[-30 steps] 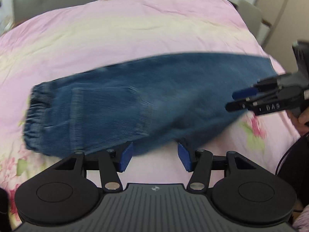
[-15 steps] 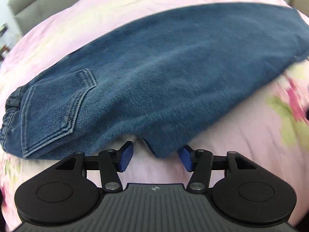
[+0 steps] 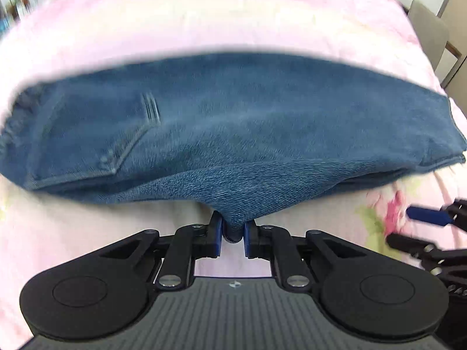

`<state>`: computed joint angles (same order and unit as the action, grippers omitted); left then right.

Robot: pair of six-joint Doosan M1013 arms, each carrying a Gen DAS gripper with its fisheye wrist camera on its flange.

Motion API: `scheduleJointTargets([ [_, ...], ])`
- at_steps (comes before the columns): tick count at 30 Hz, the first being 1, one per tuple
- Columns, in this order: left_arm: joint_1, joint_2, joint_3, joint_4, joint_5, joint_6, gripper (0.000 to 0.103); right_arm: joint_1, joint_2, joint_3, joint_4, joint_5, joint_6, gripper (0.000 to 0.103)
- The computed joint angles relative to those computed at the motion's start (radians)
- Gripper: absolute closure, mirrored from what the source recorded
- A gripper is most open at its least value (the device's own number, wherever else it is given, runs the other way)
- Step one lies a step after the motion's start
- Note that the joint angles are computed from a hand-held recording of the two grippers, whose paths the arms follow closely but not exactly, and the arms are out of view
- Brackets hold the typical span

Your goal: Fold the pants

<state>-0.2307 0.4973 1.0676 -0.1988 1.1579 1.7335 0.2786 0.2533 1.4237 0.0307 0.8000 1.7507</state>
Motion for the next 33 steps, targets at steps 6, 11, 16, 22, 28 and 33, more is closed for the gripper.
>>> scheduleJointTargets([
  [6, 0.053, 0.071, -0.062, -0.147, 0.143, -0.057, 0.088, 0.001, 0.013, -0.028, -0.005, 0.009, -0.051, 0.055],
  [11, 0.061, 0.086, -0.082, -0.164, 0.192, -0.051, 0.087, -0.019, 0.028, -0.075, 0.086, -0.002, -0.119, 0.055],
  [16, 0.065, 0.112, -0.166, -0.144, 0.303, 0.02, 0.087, 0.001, 0.103, -0.193, 0.054, 0.043, -0.217, 0.055],
  [22, 0.118, 0.103, -0.242, -0.229, 0.268, 0.122, 0.085, -0.003, 0.187, -0.298, 0.051, 0.1, -0.246, 0.055],
  [28, 0.113, 0.212, -0.42, -0.028, 0.202, 0.105, 0.085, -0.006, 0.293, -0.423, 0.057, 0.163, -0.209, 0.056],
  [33, 0.116, 0.336, -0.59, 0.027, 0.272, 0.065, 0.097, -0.006, 0.399, -0.555, 0.027, 0.246, -0.179, 0.056],
])
